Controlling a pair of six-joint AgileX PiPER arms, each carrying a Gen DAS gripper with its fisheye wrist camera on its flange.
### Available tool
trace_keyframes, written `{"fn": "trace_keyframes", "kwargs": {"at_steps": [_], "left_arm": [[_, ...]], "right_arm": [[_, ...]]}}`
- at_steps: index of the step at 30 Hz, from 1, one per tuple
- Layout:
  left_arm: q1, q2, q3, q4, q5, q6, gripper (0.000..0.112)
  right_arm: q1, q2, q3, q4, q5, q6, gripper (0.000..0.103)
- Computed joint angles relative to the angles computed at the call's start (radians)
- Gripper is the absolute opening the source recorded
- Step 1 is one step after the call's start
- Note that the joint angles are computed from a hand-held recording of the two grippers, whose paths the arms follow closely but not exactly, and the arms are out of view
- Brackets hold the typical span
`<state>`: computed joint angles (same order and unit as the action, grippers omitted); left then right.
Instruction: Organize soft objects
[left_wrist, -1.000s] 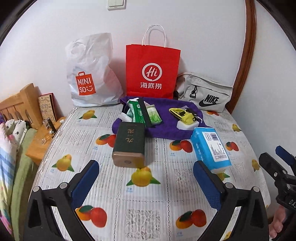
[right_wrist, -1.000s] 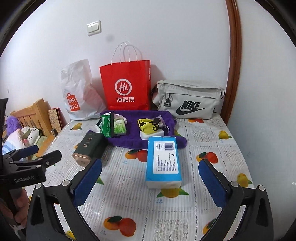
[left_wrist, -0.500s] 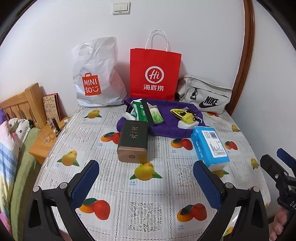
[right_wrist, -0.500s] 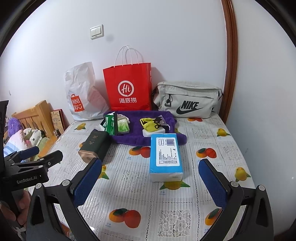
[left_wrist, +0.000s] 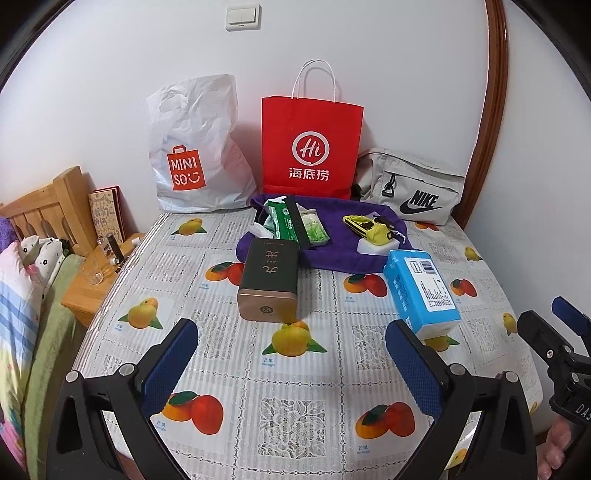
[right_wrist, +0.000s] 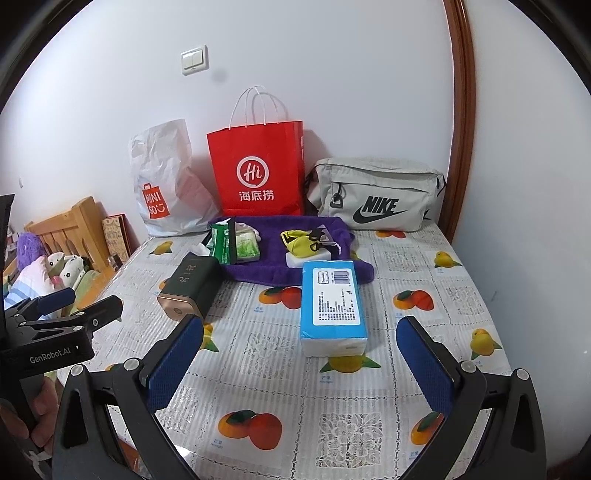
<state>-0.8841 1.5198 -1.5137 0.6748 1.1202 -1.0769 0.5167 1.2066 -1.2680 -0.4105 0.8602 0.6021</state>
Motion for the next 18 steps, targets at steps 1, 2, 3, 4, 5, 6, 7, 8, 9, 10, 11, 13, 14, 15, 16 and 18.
{"fn": "trace_keyframes", "kwargs": {"at_steps": [1, 2, 3, 4, 5, 6, 7, 8, 9, 10, 11, 13, 14, 15, 16, 18], "left_arm": [[0.001, 0.002, -0.003, -0.001, -0.001, 0.003, 0.103], [-0.001, 0.003, -0.005, -0.001, 0.001, 0.006, 0.103], [-0.001, 0.004, -0.007, 0.000, 0.003, 0.008, 0.103], [-0.001, 0.005, -0.009, -0.001, 0.002, 0.010, 0.103], [-0.002, 0.006, -0.010, 0.000, 0.003, 0.008, 0.103], [-0.004, 0.007, -0.012, 0.000, 0.006, 0.006, 0.103], [-0.005, 0.008, -0.012, 0.001, 0.007, 0.004, 0.103], [-0.006, 0.008, -0.012, 0.001, 0.007, 0.005, 0.103], [-0.007, 0.008, -0.013, 0.001, 0.008, 0.006, 0.103], [-0.008, 0.009, -0.016, 0.000, 0.009, 0.009, 0.103], [-0.009, 0.010, -0.018, 0.000, 0.011, 0.010, 0.103], [-0.008, 0.011, -0.019, 0.000, 0.009, 0.011, 0.103], [-0.008, 0.011, -0.019, -0.001, 0.009, 0.011, 0.103], [-0.009, 0.012, -0.020, 0.000, 0.011, 0.011, 0.103], [-0.009, 0.012, -0.020, 0.000, 0.011, 0.011, 0.103], [-0.009, 0.012, -0.021, 0.000, 0.012, 0.011, 0.103]], "right_arm": [[0.003, -0.001, 0.002, -0.006, 0.001, 0.010, 0.103], [0.002, -0.003, 0.004, -0.007, 0.000, 0.013, 0.103], [0.001, -0.005, 0.006, -0.006, 0.000, 0.012, 0.103], [-0.004, -0.005, 0.004, 0.000, 0.000, 0.006, 0.103], [-0.005, -0.005, 0.004, 0.001, 0.001, 0.004, 0.103], [-0.006, -0.005, 0.004, 0.003, 0.002, -0.001, 0.103], [-0.006, -0.005, 0.004, 0.004, 0.003, -0.004, 0.103], [-0.007, -0.005, 0.005, 0.007, 0.003, -0.011, 0.103], [-0.005, -0.006, 0.006, 0.003, 0.003, -0.008, 0.103], [-0.004, -0.005, 0.006, 0.002, 0.002, -0.004, 0.103], [-0.006, -0.005, 0.006, 0.008, 0.002, -0.009, 0.103], [-0.009, -0.002, 0.005, 0.013, 0.000, -0.013, 0.103], [-0.007, -0.003, 0.006, 0.012, 0.000, -0.012, 0.103], [-0.004, -0.003, 0.008, 0.006, -0.002, -0.008, 0.103], [-0.001, -0.003, 0.009, 0.001, -0.001, -0.003, 0.103], [-0.002, -0.003, 0.010, 0.003, -0.003, -0.003, 0.103]]}}
